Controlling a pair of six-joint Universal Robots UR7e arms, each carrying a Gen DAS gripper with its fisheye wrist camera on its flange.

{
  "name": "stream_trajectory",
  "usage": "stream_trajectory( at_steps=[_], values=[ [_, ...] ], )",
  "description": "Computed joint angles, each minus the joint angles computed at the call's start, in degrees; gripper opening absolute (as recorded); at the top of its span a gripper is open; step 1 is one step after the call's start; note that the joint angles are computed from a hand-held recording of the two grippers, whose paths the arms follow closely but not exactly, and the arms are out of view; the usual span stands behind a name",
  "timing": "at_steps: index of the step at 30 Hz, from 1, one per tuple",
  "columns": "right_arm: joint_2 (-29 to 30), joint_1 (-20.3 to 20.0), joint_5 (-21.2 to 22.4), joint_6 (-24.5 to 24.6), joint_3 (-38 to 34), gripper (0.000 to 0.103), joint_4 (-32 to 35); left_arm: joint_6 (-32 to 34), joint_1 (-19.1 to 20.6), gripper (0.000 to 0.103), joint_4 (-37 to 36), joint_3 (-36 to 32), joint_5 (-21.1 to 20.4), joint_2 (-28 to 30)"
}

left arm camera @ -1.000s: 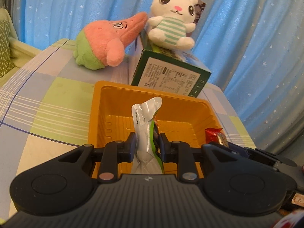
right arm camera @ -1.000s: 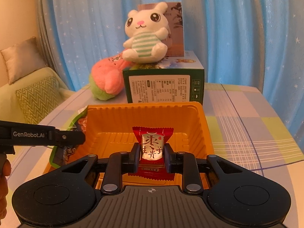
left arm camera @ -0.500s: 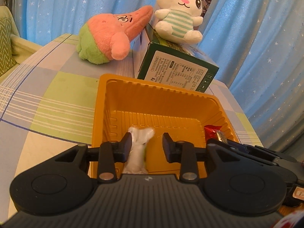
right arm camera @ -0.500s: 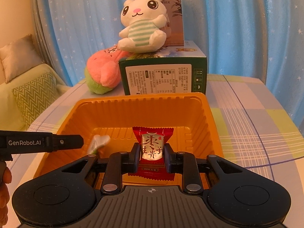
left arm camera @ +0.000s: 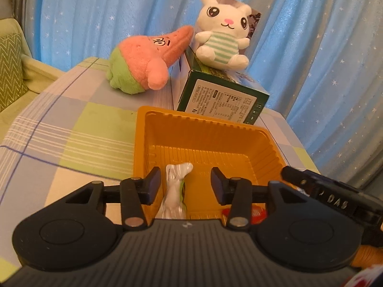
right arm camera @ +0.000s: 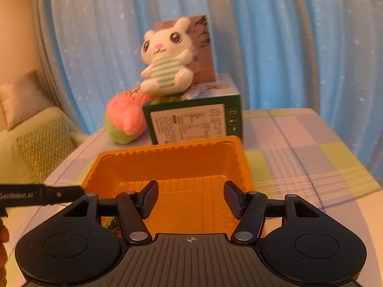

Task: Organize snacks
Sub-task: 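Move both open tools back toward the snack pile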

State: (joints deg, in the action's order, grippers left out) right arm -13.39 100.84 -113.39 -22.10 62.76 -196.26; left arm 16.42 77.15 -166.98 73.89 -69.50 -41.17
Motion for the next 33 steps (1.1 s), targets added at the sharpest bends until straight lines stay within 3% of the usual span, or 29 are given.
stream_trajectory(
  at_steps=[15,19,28,33],
  values=[
    [-13.05,5.43,-7.25,4.14,27.77,0.061,-14.79,-2.17,-5.29,0.06,-9.18,26.91,4.12,-16.49],
    [-15.73,7.11,-9.37,6.64,34.05,0.061,-18.28,-4.05,-6.53,0.06,-9.42,32.89,5.11,-20.71],
    [-17.5,11.12,-13.53,10.15,44.88,0.061,-26.28,-6.76,-8.7,0.061,-10.48,44.09,8.04,-28.47],
    [-16.91,12.62,-15.23,11.87,48.76,0.061,-26.95,-5.68,-9.63,0.063,-11.03,48.29,10.15,-30.87]
  ],
)
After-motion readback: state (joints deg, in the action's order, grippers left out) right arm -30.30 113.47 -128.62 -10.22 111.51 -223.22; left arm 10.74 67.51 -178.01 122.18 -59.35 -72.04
